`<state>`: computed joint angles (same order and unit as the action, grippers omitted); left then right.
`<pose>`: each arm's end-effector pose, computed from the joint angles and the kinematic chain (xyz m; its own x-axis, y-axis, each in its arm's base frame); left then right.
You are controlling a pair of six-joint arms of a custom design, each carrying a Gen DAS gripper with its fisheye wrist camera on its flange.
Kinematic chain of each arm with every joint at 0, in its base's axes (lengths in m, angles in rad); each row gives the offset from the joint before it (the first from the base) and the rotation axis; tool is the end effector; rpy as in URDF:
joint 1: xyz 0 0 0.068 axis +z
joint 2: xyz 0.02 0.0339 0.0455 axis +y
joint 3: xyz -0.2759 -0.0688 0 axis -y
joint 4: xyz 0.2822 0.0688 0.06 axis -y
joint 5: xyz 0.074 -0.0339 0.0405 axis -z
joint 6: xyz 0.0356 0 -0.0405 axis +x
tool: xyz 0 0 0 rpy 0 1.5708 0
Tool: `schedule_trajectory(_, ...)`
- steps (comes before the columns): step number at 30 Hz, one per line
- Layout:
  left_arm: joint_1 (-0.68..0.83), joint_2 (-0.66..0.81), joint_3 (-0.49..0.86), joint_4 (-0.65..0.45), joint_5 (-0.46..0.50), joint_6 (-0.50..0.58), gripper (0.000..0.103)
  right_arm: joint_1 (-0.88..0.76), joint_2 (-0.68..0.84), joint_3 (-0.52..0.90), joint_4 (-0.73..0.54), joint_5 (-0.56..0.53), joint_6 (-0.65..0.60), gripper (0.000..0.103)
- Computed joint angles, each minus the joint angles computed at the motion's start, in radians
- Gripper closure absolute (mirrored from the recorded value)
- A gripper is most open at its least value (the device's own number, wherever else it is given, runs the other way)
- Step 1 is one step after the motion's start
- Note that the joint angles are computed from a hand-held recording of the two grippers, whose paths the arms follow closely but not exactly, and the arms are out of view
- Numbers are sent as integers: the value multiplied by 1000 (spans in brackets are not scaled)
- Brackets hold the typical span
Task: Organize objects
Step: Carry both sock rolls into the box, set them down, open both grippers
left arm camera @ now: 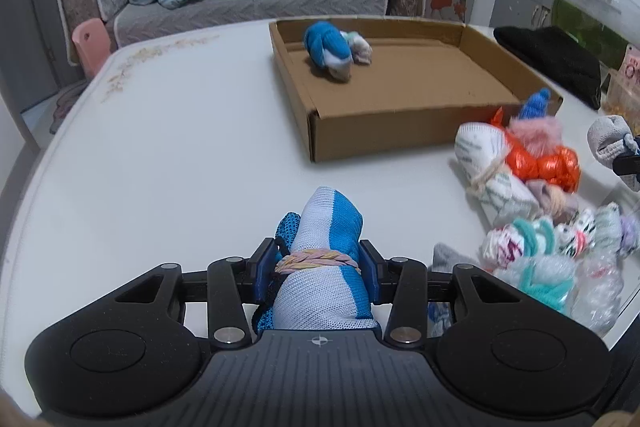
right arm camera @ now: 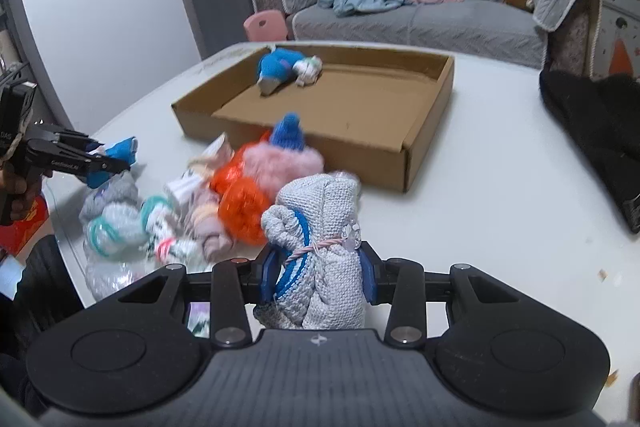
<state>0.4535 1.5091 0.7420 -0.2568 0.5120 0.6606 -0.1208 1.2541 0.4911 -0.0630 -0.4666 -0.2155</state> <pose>0.2795 0.1168 0.1465 -0.7001 0.2538 -0.6674 0.3504 0.9365 -0.0113 0.2513 -0.0144 0.1462 -0.6713 -0.1109 -0.7329 -0.3466 0.9209 0.1782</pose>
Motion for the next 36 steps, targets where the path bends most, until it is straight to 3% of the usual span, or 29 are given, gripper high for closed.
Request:
schedule_trajectory(6, -20, -21, 61, -23, 4, -28, 53, -19, -7, 55, 7, 2, 26, 66)
schedule_trajectory(17, -155, 43, 321, -55, -9, -210, 53, 83, 123, 283, 42, 60, 107, 66)
schedule_trajectory(27, -358, 276, 533, -41, -128, -373, 53, 241, 439, 613, 10, 120, 177, 65)
schedule_trajectory(36, -425, 445, 579, 18, -246, -364, 53, 302, 698, 868, -98, 206, 212, 65)
